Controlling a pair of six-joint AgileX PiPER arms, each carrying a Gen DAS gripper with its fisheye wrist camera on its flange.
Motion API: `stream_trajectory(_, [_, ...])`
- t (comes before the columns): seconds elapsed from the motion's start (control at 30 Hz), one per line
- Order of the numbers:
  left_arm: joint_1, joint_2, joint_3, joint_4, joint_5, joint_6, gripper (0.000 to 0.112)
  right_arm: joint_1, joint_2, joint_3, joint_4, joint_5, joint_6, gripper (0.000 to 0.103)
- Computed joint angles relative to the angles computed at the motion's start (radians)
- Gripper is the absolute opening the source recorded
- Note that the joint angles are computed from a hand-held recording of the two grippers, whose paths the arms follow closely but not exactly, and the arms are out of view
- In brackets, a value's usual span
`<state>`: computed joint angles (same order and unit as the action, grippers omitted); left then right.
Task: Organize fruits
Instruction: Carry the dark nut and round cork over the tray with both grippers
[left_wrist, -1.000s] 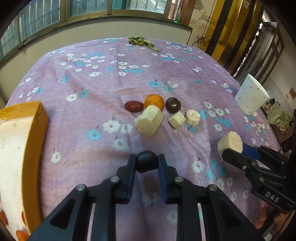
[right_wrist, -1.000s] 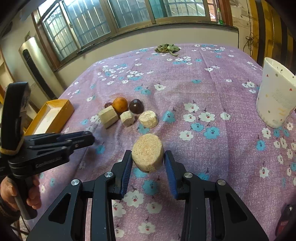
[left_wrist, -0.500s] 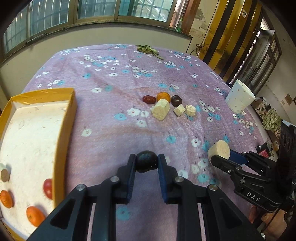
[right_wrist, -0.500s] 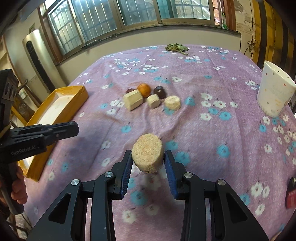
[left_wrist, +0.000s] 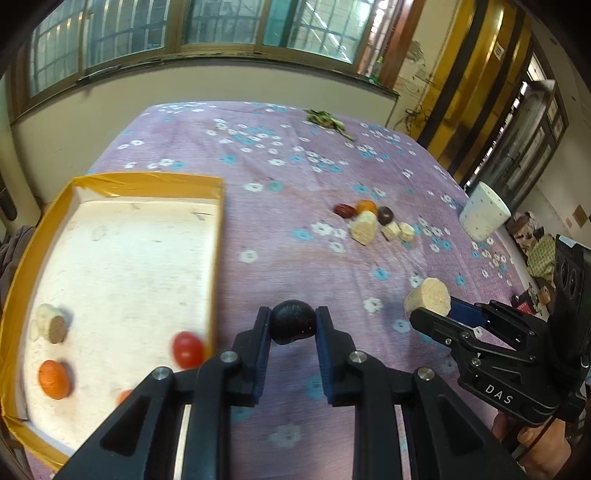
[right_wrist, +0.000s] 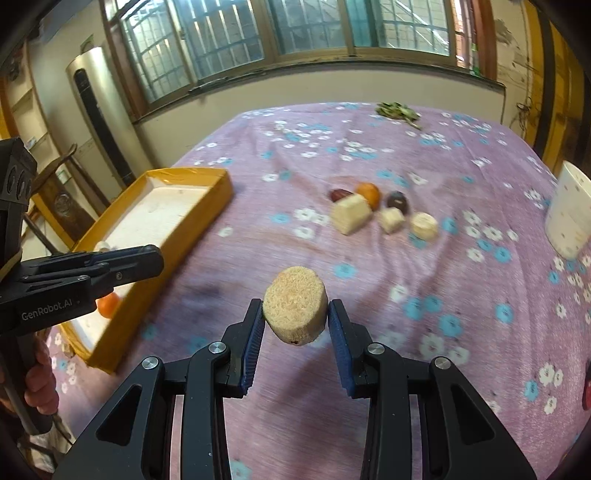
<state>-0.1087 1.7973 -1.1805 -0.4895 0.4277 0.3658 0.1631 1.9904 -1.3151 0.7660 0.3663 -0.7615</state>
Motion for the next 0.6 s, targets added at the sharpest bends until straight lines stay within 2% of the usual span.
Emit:
stream_trajectory(0.3, [0.157,-0.018,0.012,-0.08,0.03,0.12,0.026,0.12,0.066,-0.161,-0.122,0.027,0.151,0.034])
stream_trajectory(0.4, [0.201,-0.011,0.004,-0.084,0.046,0.137,0.026,0.155,0.093,-0.215,-0.235,0.026,0.249,0.034])
stream_trajectory(0.47, [0.215,-0.014,0.005,-0.078,0.049,0.143,0.026,0.15,0.105,-0.233,-0.261,0.073,0.271,0.036])
stream_trajectory(0.5, [0.22,-0.018,0.009,-0.078,0.049,0.153,0.026,0.142,0.109,-0.231,-0.255,0.107,0.255,0.039])
stream_trajectory(0.53, [0.226,-0.023,0.013,-0.086,0.051,0.167,0.026,0.14,0.096,-0.195,-0.265,0.101,0.244,0.043])
stream_trajectory(0.6, [0.235,-0.033,0.02,-0.115,0.062,0.203,0.026,0.148,0.077,-0.128,-0.318,0.071,0.245,0.043])
